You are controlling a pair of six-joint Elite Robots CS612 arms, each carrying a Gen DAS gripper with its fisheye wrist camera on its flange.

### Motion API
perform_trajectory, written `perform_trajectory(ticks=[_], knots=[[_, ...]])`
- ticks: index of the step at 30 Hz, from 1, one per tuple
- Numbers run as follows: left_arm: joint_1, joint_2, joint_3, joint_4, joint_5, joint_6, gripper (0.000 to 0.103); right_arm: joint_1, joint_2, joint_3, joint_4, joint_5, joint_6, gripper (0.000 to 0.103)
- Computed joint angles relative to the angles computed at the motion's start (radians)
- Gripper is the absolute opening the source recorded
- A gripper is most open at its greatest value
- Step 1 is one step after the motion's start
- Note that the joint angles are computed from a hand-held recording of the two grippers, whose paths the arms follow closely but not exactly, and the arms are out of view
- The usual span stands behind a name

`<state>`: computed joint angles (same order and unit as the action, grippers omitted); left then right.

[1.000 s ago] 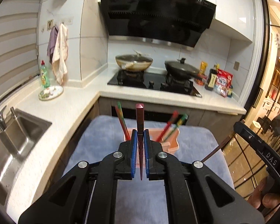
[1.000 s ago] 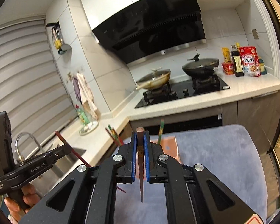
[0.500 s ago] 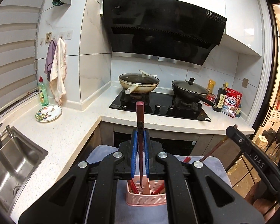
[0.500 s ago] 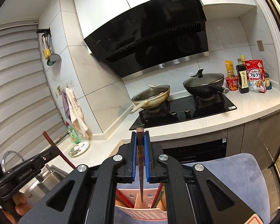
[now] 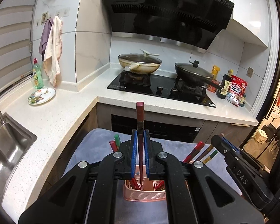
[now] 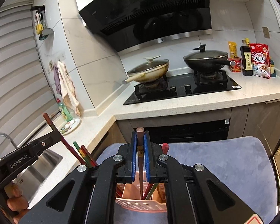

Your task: Organize utensils

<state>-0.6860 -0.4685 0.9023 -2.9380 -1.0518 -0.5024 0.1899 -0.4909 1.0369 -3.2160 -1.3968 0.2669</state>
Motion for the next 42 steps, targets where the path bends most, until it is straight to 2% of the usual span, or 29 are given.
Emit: perform_trajectory(ticks=[4,5,7,9,15,19,27,32,37,42], knots=[[0.001,0.006,0.001,0.003,0.000,-0.014,0.008,0.004,0.008,-0.011,0.030,0.004,-0.023,0.007],[0.000,0.006,-0.001,0.008,0.002,-0.014,0.010,0.004,0.008,-0.010,0.036,0.003,-0.028,0.010],[-0.001,0.004,0.003,0.014,0.014,-0.011,0.027,0.004,0.005,-0.002,0.030,0.000,-0.024,0.016],[-0.005,-0.003,0.016,0.010,0.029,-0.010,0.035,0.003,0.002,0.003,0.023,0.005,-0.008,0.017],[-0.020,-0.035,0.070,0.004,0.064,0.002,0.037,0.000,-0.037,0.076,-0.029,0.015,-0.012,0.022],[-0.037,-0.060,0.121,-0.018,0.097,0.016,0.048,0.002,-0.073,0.143,-0.060,0.012,-0.035,0.033],[-0.074,-0.104,0.213,-0.009,0.172,0.021,0.048,0.017,-0.147,0.292,-0.098,-0.027,-0.129,0.037],[-0.091,-0.132,0.274,-0.001,0.178,-0.008,0.048,0.025,-0.186,0.375,-0.106,-0.063,-0.152,0.040],[-0.110,-0.149,0.320,0.020,0.215,-0.025,0.054,0.036,-0.216,0.442,-0.116,-0.111,-0.167,0.047],[-0.126,-0.163,0.359,0.038,0.235,-0.044,0.058,0.046,-0.245,0.494,-0.112,-0.157,-0.169,0.047]])
